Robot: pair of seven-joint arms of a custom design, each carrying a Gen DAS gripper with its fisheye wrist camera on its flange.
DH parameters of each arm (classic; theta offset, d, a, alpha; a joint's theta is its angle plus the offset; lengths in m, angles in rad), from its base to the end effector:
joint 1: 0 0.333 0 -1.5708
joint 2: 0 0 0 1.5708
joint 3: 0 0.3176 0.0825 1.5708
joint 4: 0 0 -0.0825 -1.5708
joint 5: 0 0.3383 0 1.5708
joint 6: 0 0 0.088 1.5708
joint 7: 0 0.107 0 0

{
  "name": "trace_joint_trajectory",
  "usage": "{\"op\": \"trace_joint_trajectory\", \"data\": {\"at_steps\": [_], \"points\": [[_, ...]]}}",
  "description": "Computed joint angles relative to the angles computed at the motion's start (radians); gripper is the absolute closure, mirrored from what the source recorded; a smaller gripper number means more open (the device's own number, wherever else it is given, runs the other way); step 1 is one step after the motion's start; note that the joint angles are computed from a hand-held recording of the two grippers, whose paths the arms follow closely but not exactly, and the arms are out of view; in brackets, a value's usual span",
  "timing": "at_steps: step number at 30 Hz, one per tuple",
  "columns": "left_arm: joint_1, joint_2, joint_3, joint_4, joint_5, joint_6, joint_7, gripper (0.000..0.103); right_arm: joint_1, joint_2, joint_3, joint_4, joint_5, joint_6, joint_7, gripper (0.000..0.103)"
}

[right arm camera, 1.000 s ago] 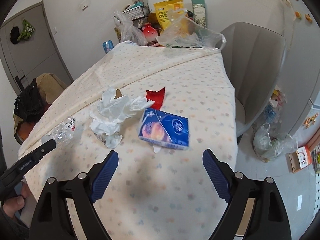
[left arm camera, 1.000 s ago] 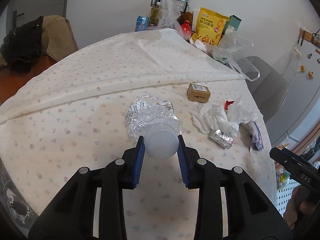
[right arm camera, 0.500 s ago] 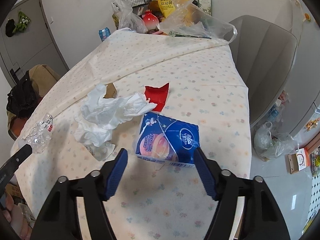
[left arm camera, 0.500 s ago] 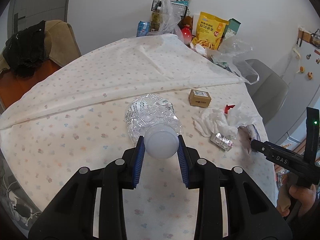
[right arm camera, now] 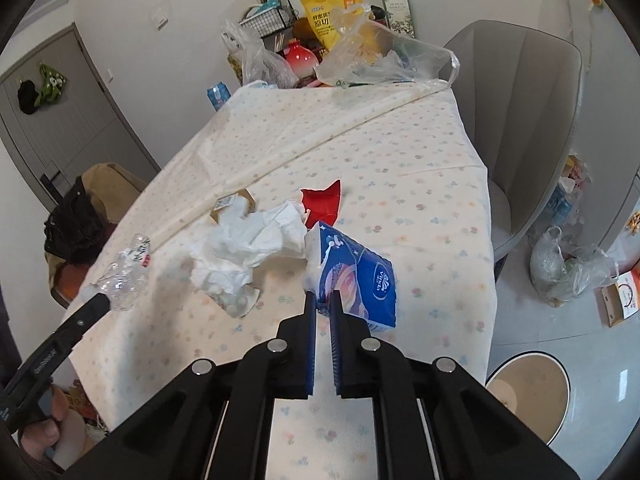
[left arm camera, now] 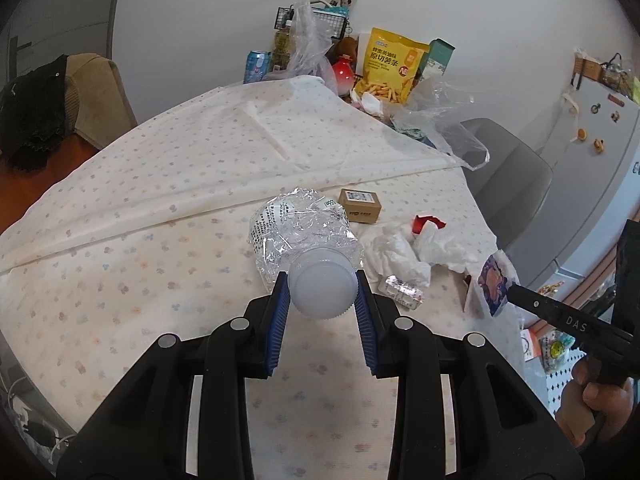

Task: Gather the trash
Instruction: 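Grasp the blue tissue pack with the right gripper while the left holds the bottle, then carry the bottle and tissue pack to the bin and release both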

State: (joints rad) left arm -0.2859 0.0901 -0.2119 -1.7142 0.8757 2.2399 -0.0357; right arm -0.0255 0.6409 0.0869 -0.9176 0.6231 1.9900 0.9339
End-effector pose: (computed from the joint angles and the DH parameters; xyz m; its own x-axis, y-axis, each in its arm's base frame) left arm 0.5280 -0.2551 0.5950 0.5423 -0.8046 0.2418 -0.4479 -0.5204 -0.7271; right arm 0.7157 0.0551 0.5790 0.5809 -0.7544 -0.3057 -0.7134 -0.2911 -0.6374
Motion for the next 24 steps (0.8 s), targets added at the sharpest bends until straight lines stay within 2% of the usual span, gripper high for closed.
{"op": "trace_joint_trajectory", "data": {"at_steps": [4,8,12,18,24], "points": [[-0.010,0.036,-0.002,0.059,0.006,0.013,0.029,0.071,-0.031,-0.061,0.003,-0.083,0.047,0.019,-0.032,0.096],[-0.029,0.077,0.003,0.125,0.012,0.019,0.070,0.071,-0.066,-0.073,-0.004,-0.088,0.083,-0.018,-0.026,0.096],[-0.053,0.133,0.012,0.209,0.001,0.025,0.118,0.071,-0.100,-0.087,-0.017,-0.100,0.113,-0.016,-0.029,0.096],[-0.105,0.248,0.033,0.378,-0.023,0.028,0.217,0.071,-0.148,-0.078,-0.038,-0.087,0.125,0.015,-0.005,0.096],[-0.169,0.411,0.061,0.623,-0.093,0.016,0.365,0.071,-0.197,-0.034,-0.050,-0.040,0.109,0.034,0.048,0.096]]}}
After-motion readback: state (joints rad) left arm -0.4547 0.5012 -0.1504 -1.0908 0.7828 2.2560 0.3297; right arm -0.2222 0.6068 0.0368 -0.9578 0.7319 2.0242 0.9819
